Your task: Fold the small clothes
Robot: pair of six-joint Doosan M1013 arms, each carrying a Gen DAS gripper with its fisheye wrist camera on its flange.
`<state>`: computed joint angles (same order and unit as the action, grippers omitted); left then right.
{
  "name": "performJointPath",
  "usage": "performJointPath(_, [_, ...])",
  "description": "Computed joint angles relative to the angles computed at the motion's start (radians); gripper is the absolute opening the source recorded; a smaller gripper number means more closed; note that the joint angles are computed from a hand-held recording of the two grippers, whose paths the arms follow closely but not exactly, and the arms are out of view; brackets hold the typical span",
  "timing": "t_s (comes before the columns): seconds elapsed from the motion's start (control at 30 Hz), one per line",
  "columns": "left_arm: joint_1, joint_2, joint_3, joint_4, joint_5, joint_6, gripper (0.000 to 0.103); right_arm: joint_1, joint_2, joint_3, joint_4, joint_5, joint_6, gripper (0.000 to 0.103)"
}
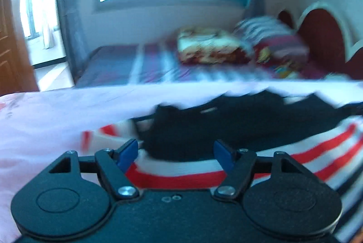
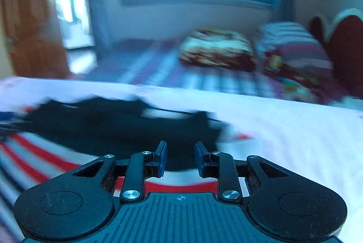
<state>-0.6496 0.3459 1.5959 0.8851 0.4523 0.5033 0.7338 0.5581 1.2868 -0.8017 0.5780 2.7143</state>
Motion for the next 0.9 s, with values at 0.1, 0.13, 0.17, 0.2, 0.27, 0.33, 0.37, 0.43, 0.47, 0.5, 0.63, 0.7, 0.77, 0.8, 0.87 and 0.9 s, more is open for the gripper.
performJointPath(0.1, [-0.044,0.005,-0.005,-0.025,-0.024,0.039,0.073,0.023,0.031,-0.050,0.145,-0.019,-0.154,0.027])
performJointPath(0.13, [-0.054,0.015,-0.015,-0.049,-0.024,0.066,0.073,0.030,0.043,-0.063,0.182,-0.012,-0.190,0.027])
performJointPath(0.17, [-0.062,0.017,-0.016,-0.077,-0.017,0.096,0.073,0.038,0.050,-0.070,0.191,0.002,-0.204,0.027])
performJointPath(0.2, [-0.068,0.019,-0.013,-0.100,-0.006,0.122,0.073,0.045,0.054,-0.068,0.173,0.014,-0.198,0.027])
performJointPath(0.27, [-0.069,0.005,0.019,-0.063,-0.008,0.103,0.075,0.046,0.037,-0.035,0.140,0.009,-0.176,0.027])
performJointPath(0.33, [-0.051,-0.016,0.051,-0.071,0.003,0.107,0.075,0.051,0.012,0.003,0.033,0.081,-0.061,0.027])
performJointPath(0.37, [-0.038,-0.034,0.076,-0.068,0.006,0.098,0.076,0.058,0.001,0.023,-0.027,0.150,0.003,0.027])
performJointPath(0.43, [-0.024,-0.065,0.117,-0.038,0.018,0.058,0.076,0.037,-0.037,0.083,-0.013,0.161,0.041,0.027])
performJointPath(0.47, [-0.023,-0.077,0.128,-0.027,0.037,0.040,0.075,0.031,-0.057,0.110,0.000,0.129,0.061,0.027])
performJointPath(0.5, [-0.025,-0.086,0.133,-0.024,0.047,0.016,0.071,0.038,-0.062,0.109,-0.010,0.148,0.083,0.027])
performJointPath(0.63, [-0.072,-0.088,0.120,0.026,0.036,-0.075,0.071,0.075,-0.075,0.106,-0.026,0.065,0.120,0.027])
performJointPath(0.7, [-0.105,-0.079,0.111,0.030,0.032,-0.081,0.071,0.098,-0.054,0.080,0.019,0.066,0.070,0.027])
performJointPath(0.77, [-0.128,-0.070,0.109,0.010,0.020,-0.048,0.074,0.119,-0.034,0.060,0.063,0.093,0.003,0.027])
performJointPath(0.8, [-0.138,-0.067,0.109,0.013,0.029,-0.032,0.074,0.129,-0.027,0.055,0.056,0.130,-0.012,0.027])
performJointPath(0.87, [-0.145,-0.068,0.124,0.037,0.052,-0.032,0.074,0.136,-0.047,0.098,0.012,0.122,0.036,0.027])
performJointPath(0.9, [-0.138,-0.075,0.137,0.036,0.061,-0.038,0.074,0.134,-0.061,0.119,0.003,0.128,0.058,0.027])
